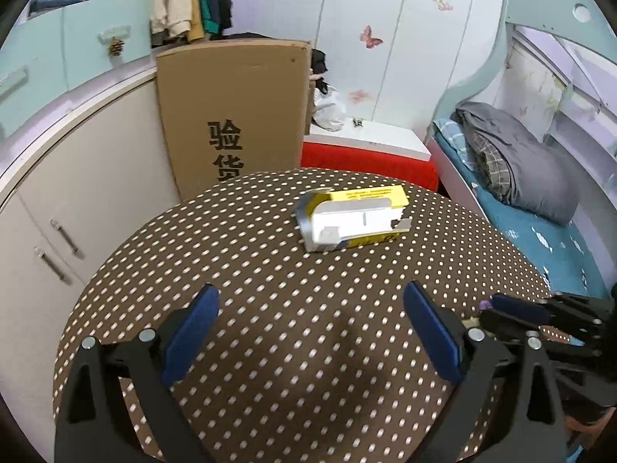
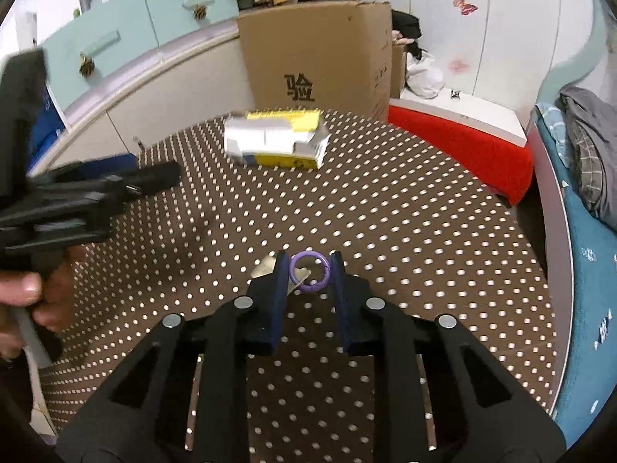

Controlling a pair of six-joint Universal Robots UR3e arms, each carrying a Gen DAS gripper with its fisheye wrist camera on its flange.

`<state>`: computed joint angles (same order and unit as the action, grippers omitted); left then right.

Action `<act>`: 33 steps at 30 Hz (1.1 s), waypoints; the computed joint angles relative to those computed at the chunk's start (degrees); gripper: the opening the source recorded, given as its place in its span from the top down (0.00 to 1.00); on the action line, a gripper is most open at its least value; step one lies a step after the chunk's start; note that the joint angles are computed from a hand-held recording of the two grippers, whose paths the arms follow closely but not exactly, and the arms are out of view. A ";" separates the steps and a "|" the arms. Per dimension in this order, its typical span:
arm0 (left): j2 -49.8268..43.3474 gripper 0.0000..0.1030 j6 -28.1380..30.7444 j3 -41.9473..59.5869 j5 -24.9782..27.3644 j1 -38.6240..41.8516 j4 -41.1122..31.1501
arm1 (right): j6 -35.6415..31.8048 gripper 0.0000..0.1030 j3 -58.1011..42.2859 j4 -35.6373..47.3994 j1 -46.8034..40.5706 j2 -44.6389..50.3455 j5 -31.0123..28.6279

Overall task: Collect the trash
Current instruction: 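Grasp the tag with purple ring with the right tool while the left tool grasps the yellow-white box, then carry tag and yellow-white box to the bin and release both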

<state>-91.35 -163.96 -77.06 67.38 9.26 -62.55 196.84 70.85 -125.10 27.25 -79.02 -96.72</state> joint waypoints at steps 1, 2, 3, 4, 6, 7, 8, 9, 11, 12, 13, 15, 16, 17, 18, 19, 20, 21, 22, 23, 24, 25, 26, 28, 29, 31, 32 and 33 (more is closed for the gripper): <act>-1.43 0.09 -0.48 1.27 -0.03 -0.66 -0.16 | -0.01 0.79 0.74 -0.16 -0.61 -1.10 0.37; -2.75 0.09 -0.97 2.33 -0.08 -1.17 -0.24 | -0.03 0.79 1.45 -0.30 -1.05 -2.05 0.50; -4.44 0.09 -1.42 3.63 -0.33 -1.77 -0.41 | -0.10 0.79 2.32 -0.45 -1.58 -3.16 0.73; -5.71 0.09 -1.86 4.46 -0.06 -2.42 -0.22 | -0.22 0.79 3.48 -0.87 -2.12 -4.27 1.11; -8.68 0.09 -2.99 6.27 1.42 -4.09 0.98 | -0.37 0.79 5.77 -1.89 -3.05 -6.10 1.97; -10.07 0.09 -3.36 7.11 1.97 -4.73 1.50 | -0.38 0.79 6.81 -2.29 -3.48 -6.94 2.23; -11.50 0.09 -3.75 8.13 2.68 -5.39 1.86 | -0.36 0.79 7.33 -2.45 -3.72 -7.39 2.36; -13.36 0.09 -4.24 9.49 3.67 -6.22 2.44 | -0.30 0.79 8.25 -2.84 -4.21 -8.06 2.77; -15.72 0.09 -4.74 11.24 4.73 -7.05 2.94 | -0.33 0.79 10.09 -3.48 -5.08 -9.46 3.43; -17.16 0.09 -4.96 12.96 4.71 -7.21 1.97 | -0.44 0.79 10.95 -3.66 -5.53 -10.15 3.68; -18.14 0.09 -5.00 14.60 3.54 -6.88 0.41 | -0.58 0.79 11.64 -3.84 -5.89 -10.70 3.90; -18.35 0.09 -5.30 14.34 0.54 -5.98 1.78 | -0.62 0.79 13.25 -4.41 -6.60 -11.92 4.38; -18.53 0.10 -4.93 14.48 -0.19 -5.92 2.20 | -0.59 0.79 13.88 -4.54 -6.90 -12.44 4.53; -18.66 0.27 -4.36 14.62 -0.87 -5.84 2.15 | -0.65 0.79 14.21 -4.55 -7.16 -12.75 4.67; -19.52 0.46 -3.16 16.18 -1.73 -5.87 0.22 | -0.68 0.79 15.05 -4.81 -7.55 -13.43 4.94; -20.27 0.52 -2.28 17.68 -2.15 -6.01 -2.02 | -0.68 0.79 15.85 -5.09 -7.94 -14.08 5.29; -20.02 0.65 -1.97 17.08 -1.88 -6.19 -1.22 | -0.66 0.79 16.42 -5.31 -8.27 -14.57 5.60; -20.19 0.77 -0.93 17.53 -2.15 -6.47 -2.21 | -0.69 0.79 16.59 -5.37 -8.49 -14.72 5.77; -20.05 0.81 -0.36 17.44 -2.65 -6.61 -2.76 | -0.50 0.79 16.77 -5.47 -8.37 -14.86 5.65; -19.67 0.89 -0.08 16.86 -3.14 -6.69 -2.93 | -0.42 0.79 17.20 -5.54 -8.48 -15.27 5.75; -19.19 0.91 -0.08 15.99 -3.35 -6.76 -2.55 | -0.75 0.79 17.98 -5.56 -8.99 -16.06 6.23; -18.68 0.92 -0.26 15.13 -3.53 -6.86 -2.04 | -0.83 0.79 18.34 -5.55 -9.16 -16.46 6.35; -18.38 0.93 -0.47 14.52 -3.82 -6.91 -1.46 | -0.90 0.79 18.72 -5.51 -9.26 -16.90 6.38; -17.12 0.95 -0.98 12.43 -4.41 -6.83 0.53 | -0.82 0.79 19.08 -5.39 -9.32 -17.47 6.33; -16.58 0.96 -1.10 11.62 -4.56 -6.81 1.21 | -0.86 0.79 19.15 -5.27 -9.43 -17.68 6.36; -15.21 0.97 -1.38 9.73 -5.16 -6.59 2.71 | -0.67 0.79 19.16 -5.00 -9.27 -18.19 6.00; -15.01 0.98 -1.58 9.63 -5.07 -6.72 3.16 | -0.70 0.79 19.62 -4.92 -9.41 -18.83 6.05; -13.97 0.98 -1.31 8.68 -5.32 -6.35 3.49 | -0.67 0.79 19.72 -4.90 -9.41 -19.04 5.95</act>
<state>-105.32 -165.27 -68.37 62.06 2.90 -59.05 196.16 90.58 -129.99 17.84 -98.06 -90.76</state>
